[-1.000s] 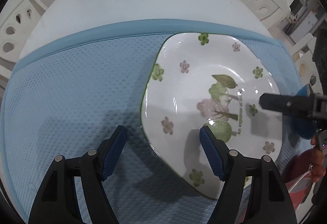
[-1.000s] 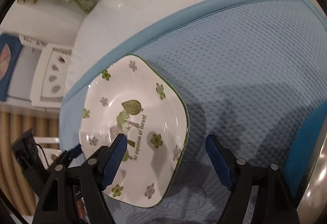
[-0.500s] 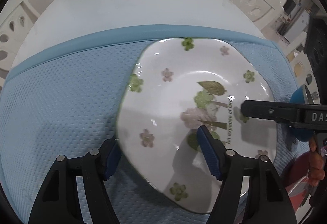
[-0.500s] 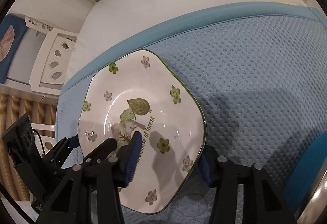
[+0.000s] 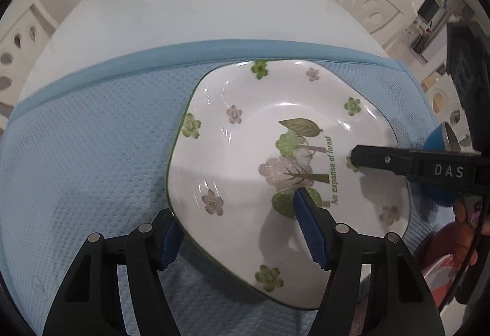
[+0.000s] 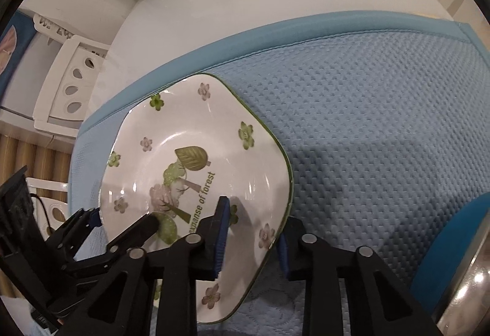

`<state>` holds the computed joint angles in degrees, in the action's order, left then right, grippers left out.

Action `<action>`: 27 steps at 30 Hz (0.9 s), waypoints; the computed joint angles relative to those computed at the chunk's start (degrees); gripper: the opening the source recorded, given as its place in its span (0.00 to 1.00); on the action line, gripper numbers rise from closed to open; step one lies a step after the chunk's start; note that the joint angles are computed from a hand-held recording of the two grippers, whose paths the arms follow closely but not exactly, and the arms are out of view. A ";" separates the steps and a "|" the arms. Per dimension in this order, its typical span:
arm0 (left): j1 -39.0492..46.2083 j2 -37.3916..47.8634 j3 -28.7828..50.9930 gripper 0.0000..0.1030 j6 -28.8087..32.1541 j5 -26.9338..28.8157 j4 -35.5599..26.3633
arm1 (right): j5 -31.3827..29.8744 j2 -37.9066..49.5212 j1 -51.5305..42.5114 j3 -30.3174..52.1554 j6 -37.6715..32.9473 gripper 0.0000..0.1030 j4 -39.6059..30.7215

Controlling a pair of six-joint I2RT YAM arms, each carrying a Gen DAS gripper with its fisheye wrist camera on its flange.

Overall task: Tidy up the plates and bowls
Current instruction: 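Close both grippers on the rim of the small hexagonal tree-print plate, then lift the tree-print plate off the mat with both grippers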

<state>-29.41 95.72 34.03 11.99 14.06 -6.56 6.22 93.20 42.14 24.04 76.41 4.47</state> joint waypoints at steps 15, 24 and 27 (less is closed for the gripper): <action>0.41 -4.04 0.08 0.57 -0.68 1.85 -3.06 | 5.74 -6.71 4.96 0.69 -0.47 0.19 -9.50; 2.06 -5.84 -1.29 0.48 0.22 2.50 -3.32 | 6.79 -6.39 6.79 3.12 -0.80 0.19 -13.17; 1.89 -6.95 -1.75 0.47 0.66 2.00 -3.60 | 7.25 -6.09 7.91 3.77 0.13 0.19 -13.67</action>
